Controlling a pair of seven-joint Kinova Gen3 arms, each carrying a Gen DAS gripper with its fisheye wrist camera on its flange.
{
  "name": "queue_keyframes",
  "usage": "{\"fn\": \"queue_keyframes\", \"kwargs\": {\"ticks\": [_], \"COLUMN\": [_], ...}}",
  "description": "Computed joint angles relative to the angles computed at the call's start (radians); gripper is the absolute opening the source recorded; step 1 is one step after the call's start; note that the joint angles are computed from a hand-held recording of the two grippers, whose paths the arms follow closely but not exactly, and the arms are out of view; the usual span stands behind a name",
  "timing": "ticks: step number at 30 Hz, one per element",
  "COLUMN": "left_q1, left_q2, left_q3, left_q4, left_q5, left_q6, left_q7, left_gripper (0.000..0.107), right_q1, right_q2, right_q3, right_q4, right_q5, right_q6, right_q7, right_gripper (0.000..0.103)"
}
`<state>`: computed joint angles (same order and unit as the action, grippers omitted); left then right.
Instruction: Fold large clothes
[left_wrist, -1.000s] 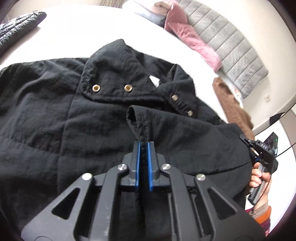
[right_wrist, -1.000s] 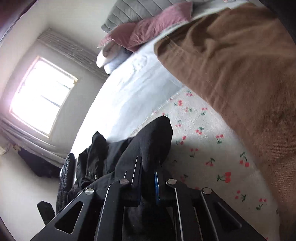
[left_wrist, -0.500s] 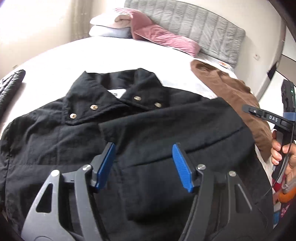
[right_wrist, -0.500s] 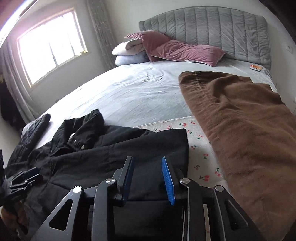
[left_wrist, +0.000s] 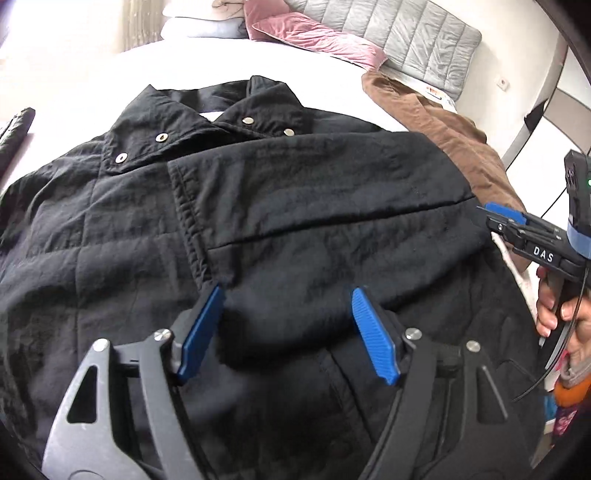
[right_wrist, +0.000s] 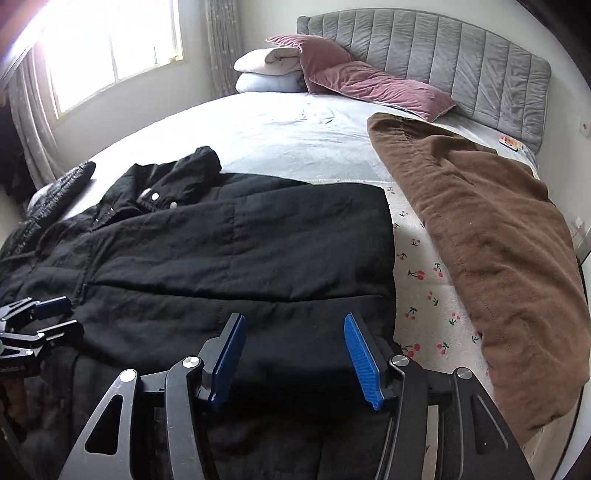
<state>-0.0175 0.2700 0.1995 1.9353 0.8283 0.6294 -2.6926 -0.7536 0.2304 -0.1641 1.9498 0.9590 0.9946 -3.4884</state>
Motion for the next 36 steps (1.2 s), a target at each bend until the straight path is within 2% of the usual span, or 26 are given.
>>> {"fn": "queue_keyframes", "kwargs": {"ticks": [1, 4, 11, 16, 19, 24, 27, 29, 31, 33, 36], "left_q1": [-0.024, -0.068, -0.157, -0.284, -0.369, -0.517, -0.606, -0.649, -0.678, -0.703, -0.760], "left_q2": [-0.021, -0.086, -0.194, -0.215, -0.187, -0.068, 0.019, 0.080, 0.137, 0.189, 0.255], "left_q3": [-0.011, -0.071, -0.217, -0.313, -0.356, -0.374, -0.361, -0.347, -0.335, -0.320, -0.274], "left_q4": [0.006, 0.009, -0.053, -0.080, -0.103, -0.180, -0.223, -0.256, -0.288, -0.317, -0.330], "left_q5": [0.011, -0.008, -0.171, -0.152, -0.114, -0.053, 0.009, 0.036, 0.048, 0.059, 0.118], "left_q6": [0.028, 0.105, 0.272, 0.352, 0.384, 0.420, 0.427, 0.417, 0.390, 0.365, 0.320], "left_q7": [0.007, 0.058, 0.230, 0.159, 0.108, 0.108, 0.106, 0.129, 0.170, 0.210, 0.203], "left_gripper": [0.086, 0.087, 0.091, 0.096, 0.097, 0.097, 0.097, 0.097, 0.097, 0.097, 0.097], "right_q1": [-0.022, -0.073, -0.173, -0.237, -0.268, -0.282, -0.295, -0.266, -0.255, -0.285, -0.280], "right_q2": [-0.017, -0.052, -0.053, -0.028, 0.010, 0.061, 0.070, 0.078, 0.091, 0.091, 0.093], "right_q3": [-0.009, -0.050, -0.118, -0.124, -0.114, -0.076, -0.040, -0.053, -0.053, -0.026, -0.021], "right_q4": [-0.009, -0.061, -0.267, -0.340, -0.354, -0.327, -0.267, -0.245, -0.249, -0.228, -0.217], "right_q5": [0.003, -0.001, -0.054, -0.088, -0.095, -0.116, -0.098, -0.094, -0.100, -0.068, -0.055], "right_q6": [0.030, 0.129, 0.354, 0.399, 0.398, 0.309, 0.204, 0.147, 0.133, 0.115, 0.085], "right_q7": [-0.014, -0.002, 0.088, 0.042, 0.010, -0.056, -0.141, -0.160, -0.146, -0.189, -0.205], "right_gripper": [0.067, 0.073, 0.083, 0.088, 0.088, 0.089, 0.088, 0.088, 0.088, 0.089, 0.088]}}
